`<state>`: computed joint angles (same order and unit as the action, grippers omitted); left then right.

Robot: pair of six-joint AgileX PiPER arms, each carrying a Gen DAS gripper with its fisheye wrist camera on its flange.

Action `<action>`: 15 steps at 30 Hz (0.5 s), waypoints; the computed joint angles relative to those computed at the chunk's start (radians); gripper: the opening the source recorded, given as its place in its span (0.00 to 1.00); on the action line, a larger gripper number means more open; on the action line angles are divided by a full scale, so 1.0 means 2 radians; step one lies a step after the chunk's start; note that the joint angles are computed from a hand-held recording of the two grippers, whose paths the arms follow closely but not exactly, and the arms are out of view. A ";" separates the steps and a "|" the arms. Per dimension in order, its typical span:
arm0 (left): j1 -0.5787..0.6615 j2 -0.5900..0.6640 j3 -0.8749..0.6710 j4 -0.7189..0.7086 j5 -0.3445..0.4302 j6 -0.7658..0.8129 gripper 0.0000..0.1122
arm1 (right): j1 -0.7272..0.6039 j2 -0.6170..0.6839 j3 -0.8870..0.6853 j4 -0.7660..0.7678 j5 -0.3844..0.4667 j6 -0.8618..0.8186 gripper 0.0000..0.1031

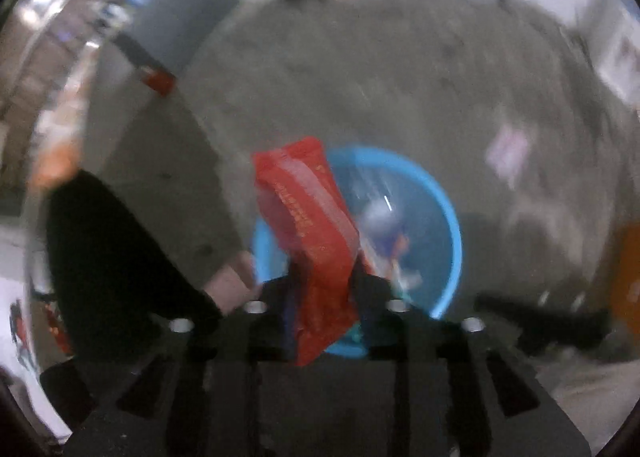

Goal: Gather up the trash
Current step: 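Grasp the red packet with the right gripper while the left grasps the white tissue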

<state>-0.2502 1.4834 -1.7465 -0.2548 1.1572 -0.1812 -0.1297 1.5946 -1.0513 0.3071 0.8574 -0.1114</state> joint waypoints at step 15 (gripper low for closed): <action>-0.264 0.340 -0.220 -0.057 0.013 -0.122 0.05 | -0.019 0.005 -0.020 -0.130 -0.051 0.194 0.66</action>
<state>-0.7782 2.1633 -2.1873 -0.3691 1.1837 -0.4259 -0.1684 1.6042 -1.0913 0.0461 0.7563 0.2759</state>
